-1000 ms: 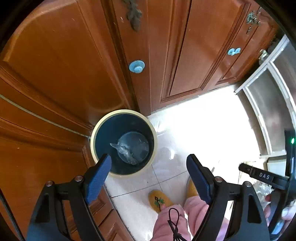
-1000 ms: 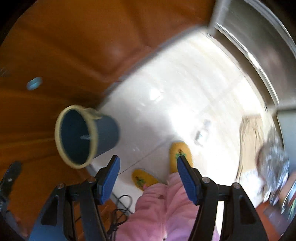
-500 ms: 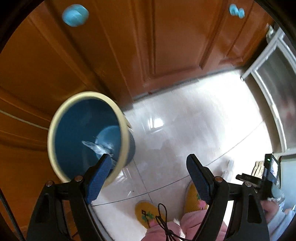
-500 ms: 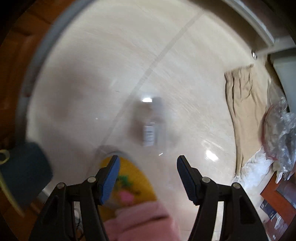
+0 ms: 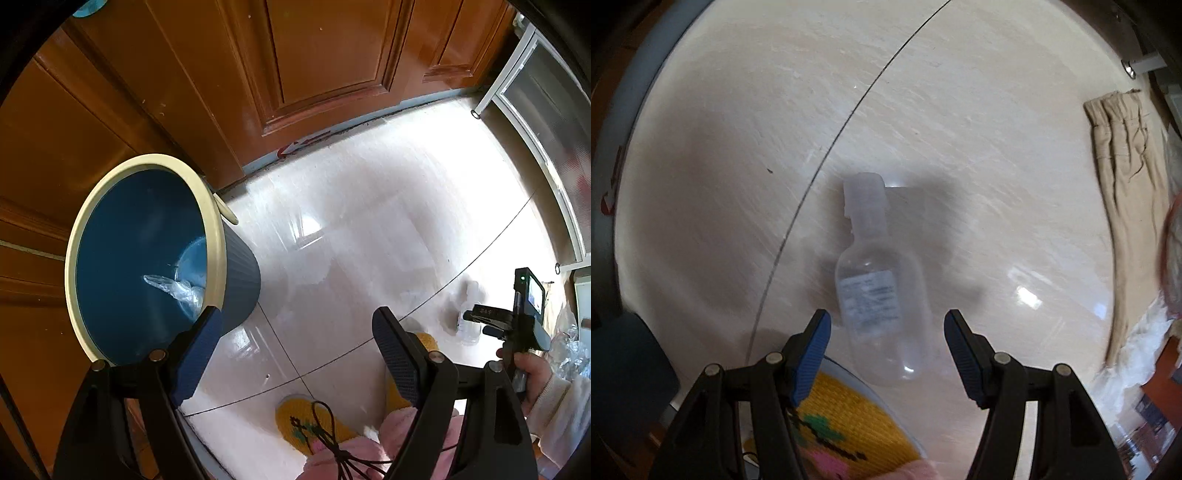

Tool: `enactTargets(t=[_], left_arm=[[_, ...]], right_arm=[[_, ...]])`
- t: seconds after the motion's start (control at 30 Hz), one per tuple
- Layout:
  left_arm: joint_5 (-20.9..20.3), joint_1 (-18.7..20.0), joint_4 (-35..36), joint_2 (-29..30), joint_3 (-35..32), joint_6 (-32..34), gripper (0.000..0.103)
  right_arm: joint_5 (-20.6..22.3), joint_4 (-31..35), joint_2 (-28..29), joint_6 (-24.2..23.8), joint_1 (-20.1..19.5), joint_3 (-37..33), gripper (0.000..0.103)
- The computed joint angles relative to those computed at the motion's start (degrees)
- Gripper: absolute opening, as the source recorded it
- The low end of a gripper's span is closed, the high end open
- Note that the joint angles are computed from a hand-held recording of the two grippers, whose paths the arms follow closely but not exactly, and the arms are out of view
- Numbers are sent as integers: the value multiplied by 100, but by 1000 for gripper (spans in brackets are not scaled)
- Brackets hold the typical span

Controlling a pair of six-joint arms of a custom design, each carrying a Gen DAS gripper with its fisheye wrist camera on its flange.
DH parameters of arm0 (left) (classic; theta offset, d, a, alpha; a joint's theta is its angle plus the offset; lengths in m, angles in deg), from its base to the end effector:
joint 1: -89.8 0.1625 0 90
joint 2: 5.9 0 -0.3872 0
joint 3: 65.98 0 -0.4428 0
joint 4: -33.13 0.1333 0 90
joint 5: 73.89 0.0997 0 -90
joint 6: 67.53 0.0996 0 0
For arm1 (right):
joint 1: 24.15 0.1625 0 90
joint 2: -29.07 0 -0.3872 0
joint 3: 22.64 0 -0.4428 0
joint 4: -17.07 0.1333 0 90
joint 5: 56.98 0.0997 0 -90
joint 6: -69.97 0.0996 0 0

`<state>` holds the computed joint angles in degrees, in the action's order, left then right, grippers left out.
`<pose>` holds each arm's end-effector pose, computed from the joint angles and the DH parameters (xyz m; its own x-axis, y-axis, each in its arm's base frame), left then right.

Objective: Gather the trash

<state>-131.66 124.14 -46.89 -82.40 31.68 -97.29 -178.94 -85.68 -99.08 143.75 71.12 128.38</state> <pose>-0.3449 -0.4614 0.2555 -0.5674 0.5018 -0.6530 0.4897 0.8431 0.2223 0.1034 -0.2436 0.1942 -0.3204 0.8936 0.3143 0.7777 0.4376 -0.4513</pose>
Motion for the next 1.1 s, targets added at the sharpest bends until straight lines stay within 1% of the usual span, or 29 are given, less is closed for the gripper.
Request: enactTargets(t=[0.03, 0.07, 0.1, 0.2, 0.27, 0.3, 0.37, 0.43, 0.47, 0.53, 0.6, 0.63, 0.7, 0.8, 0.87, 0.9, 0.97, 1.07, 1.1], left_arm=[[12, 20, -14, -5, 6, 17, 82], [11, 24, -29, -14, 16, 14, 82], [11, 23, -20, -29, 18, 7, 82], [45, 26, -17, -88, 53, 1, 82], [78, 18, 47, -136, 47, -56, 82], [92, 16, 110, -153, 25, -108, 82], [121, 20, 295, -147, -76, -262, 82], [126, 24, 475, -134, -222, -460, 82], [126, 16, 578, -132, -322, -600, 82], [136, -10, 773, -117, -528, -820, 82], [180, -39, 1007, -74, -790, -1039, 82], [187, -47, 1150, -37, -960, -1167, 82], [186, -39, 1428, 53, -1326, -1413, 82], [297, -47, 1913, 197, -1961, -1862, 83], [440, -52, 2212, 264, -2342, -2135, 87], [511, -68, 2358, 291, -2505, -2261, 87], [665, -84, 2684, 349, -2860, -2516, 87], [869, -84, 3208, 426, -3378, -2929, 87], [923, -76, 3361, 454, -3534, -3050, 87]], right_arm=[[-20, -34, 100, -27, -24, -12, 63], [-38, -42, 147, -56, -48, -14, 57], [-6, -91, 165, -109, -96, 7, 54], [101, -55, 208, -67, -155, 8, 53], [177, 21, 308, -50, -64, -75, 52], [217, -33, 375, -176, -133, -142, 51], [382, -19, 529, 1, 148, -330, 51], [605, -126, 678, 260, 572, -603, 51], [714, -236, 819, 380, 855, -800, 51], [862, -394, 1270, 563, 1422, -1305, 51], [1012, -591, 1718, 594, 1849, -1803, 51], [1097, -718, 2068, 561, 2115, -2179, 51], [1198, -835, 2595, 396, 2435, -2773, 51], [1307, -841, 3630, -129, 2867, -3974, 52], [1398, -773, 4118, -548, 2999, -4609, 52], [1435, -687, 4361, -668, 3084, -4927, 52], [1473, -511, 4989, -1145, 3179, -5702, 53], [1384, -51, 5853, -1733, 3296, -6783, 53], [1337, 54, 6060, -1880, 3318, -7048, 53]])
